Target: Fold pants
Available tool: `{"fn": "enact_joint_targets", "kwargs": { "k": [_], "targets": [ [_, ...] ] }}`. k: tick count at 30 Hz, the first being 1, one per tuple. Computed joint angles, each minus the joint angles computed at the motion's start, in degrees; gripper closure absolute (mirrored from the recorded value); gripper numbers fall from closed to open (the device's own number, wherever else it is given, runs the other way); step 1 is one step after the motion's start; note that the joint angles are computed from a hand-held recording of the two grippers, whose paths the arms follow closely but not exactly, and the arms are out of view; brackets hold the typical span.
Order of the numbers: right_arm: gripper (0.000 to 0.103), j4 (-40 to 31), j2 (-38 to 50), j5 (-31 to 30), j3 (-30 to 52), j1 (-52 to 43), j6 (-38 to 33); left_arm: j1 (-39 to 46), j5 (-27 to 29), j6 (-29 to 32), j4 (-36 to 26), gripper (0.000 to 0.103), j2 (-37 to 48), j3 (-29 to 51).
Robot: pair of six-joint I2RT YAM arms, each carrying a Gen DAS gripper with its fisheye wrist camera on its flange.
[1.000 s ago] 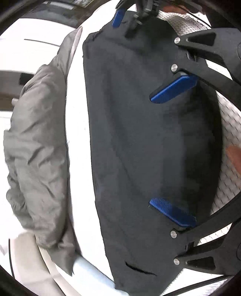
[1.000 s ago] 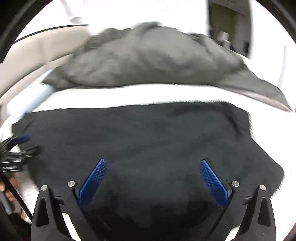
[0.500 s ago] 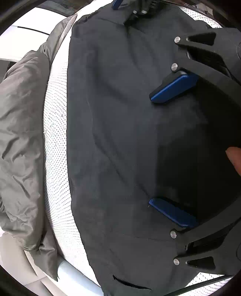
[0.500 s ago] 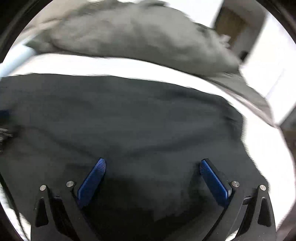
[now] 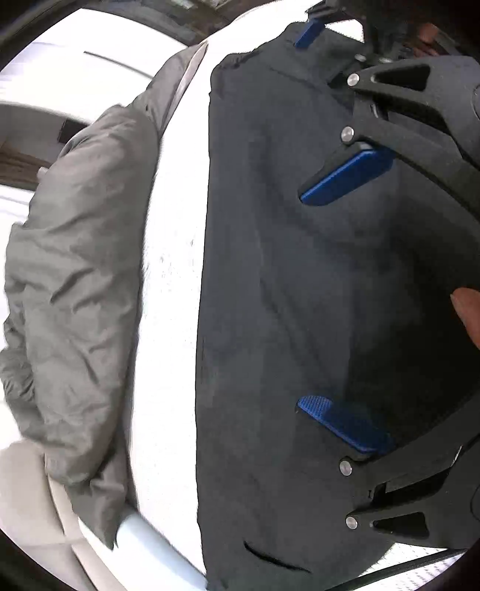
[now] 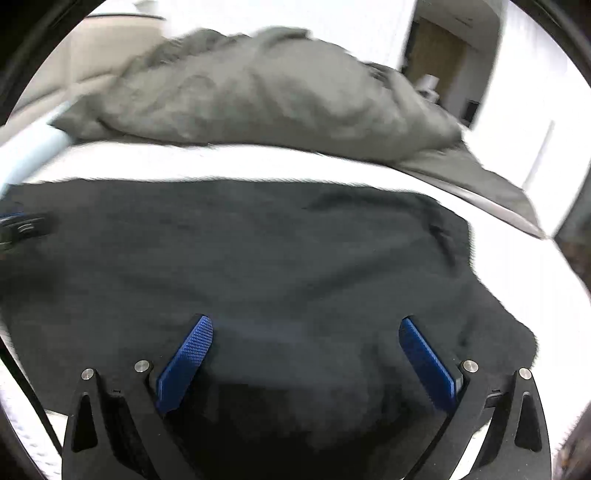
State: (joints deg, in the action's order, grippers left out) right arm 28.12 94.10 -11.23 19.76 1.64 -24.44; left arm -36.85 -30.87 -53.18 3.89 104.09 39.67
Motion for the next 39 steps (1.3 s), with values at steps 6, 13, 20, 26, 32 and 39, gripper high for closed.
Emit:
{"fn": "enact_joint_targets", "kwargs": {
  "k": [6,13,20,26,32,39],
  "targets": [
    [0.000,-12.76,6.19,-1.55,7.55,13.27,4.54,4.22,8.00,2.21,-9.77,0.000,13.27,12.94],
    [0.000,-7.66,6.16,11.48,6.56,11.86,-0.49,7.40,7.19,1.72,-8.92,0.000,6.87,6.45],
    [0.000,-16.50,4.95,11.67,11.80,1.86,4.23,10.07,4.03,-1.75,-12.44,0.001,0.21,2.43],
    [0.000,-20.82,-4.72,4.99,10.91,11.80,4.90,9.76,3.03,3.24,-9.75,0.001,-3.72,3.38],
    [0.000,-21.59,16.73,10.13,23.65,22.96,4.98,10.50,4.92,3.73,-21.73,0.000,13.81,20.62],
    [0.000,-22.34,15.28,10.74,24.79,8.67,-1.57,11.49,5.74,3.26,-22.22,0.000,13.67,21.96]
  ]
}}
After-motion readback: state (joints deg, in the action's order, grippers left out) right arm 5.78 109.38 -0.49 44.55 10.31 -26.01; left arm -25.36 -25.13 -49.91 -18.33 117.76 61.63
